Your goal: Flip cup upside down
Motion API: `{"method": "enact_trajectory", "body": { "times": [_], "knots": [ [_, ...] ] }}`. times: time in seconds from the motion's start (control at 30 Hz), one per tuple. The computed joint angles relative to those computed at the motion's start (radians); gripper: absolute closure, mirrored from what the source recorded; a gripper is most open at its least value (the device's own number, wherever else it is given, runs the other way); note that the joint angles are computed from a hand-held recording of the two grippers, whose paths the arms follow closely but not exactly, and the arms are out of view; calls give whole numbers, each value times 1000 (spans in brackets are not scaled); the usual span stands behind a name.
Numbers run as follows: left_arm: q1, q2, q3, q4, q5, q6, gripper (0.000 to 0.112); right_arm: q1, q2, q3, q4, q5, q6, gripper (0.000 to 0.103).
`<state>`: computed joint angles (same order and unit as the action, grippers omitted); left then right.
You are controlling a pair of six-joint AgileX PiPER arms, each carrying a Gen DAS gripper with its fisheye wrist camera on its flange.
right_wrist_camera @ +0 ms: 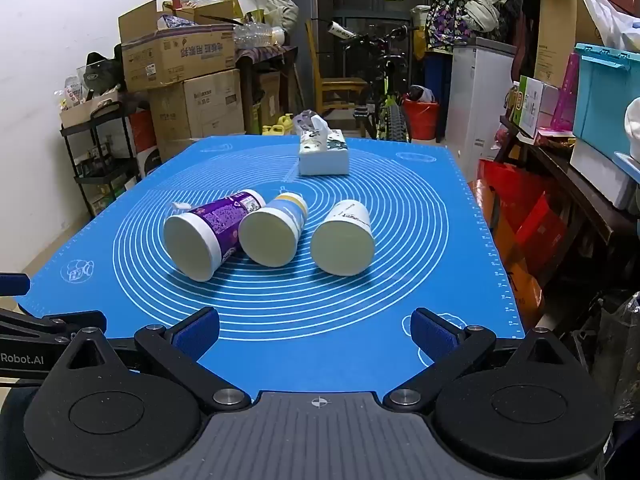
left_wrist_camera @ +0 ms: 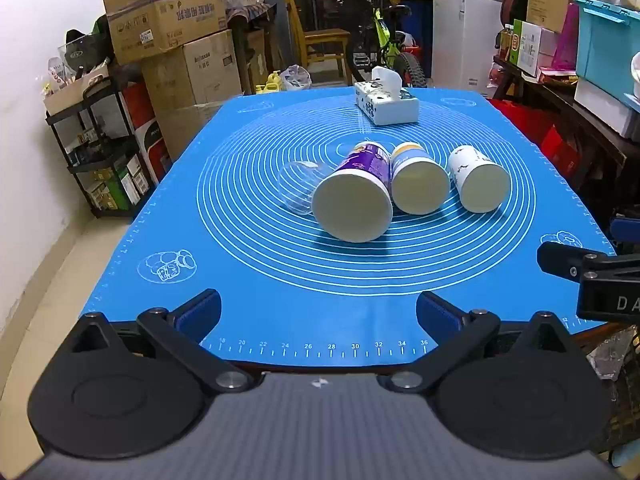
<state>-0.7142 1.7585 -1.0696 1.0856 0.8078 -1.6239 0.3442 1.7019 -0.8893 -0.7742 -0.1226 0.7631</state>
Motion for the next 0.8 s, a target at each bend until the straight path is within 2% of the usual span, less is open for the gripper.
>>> {"method": "enact_trajectory", "body": {
  "times": [0.8],
  "knots": [
    [5,10,-3,-11,-18,12,10,1,8,-9,-16,6,12,2]
  ]
}}
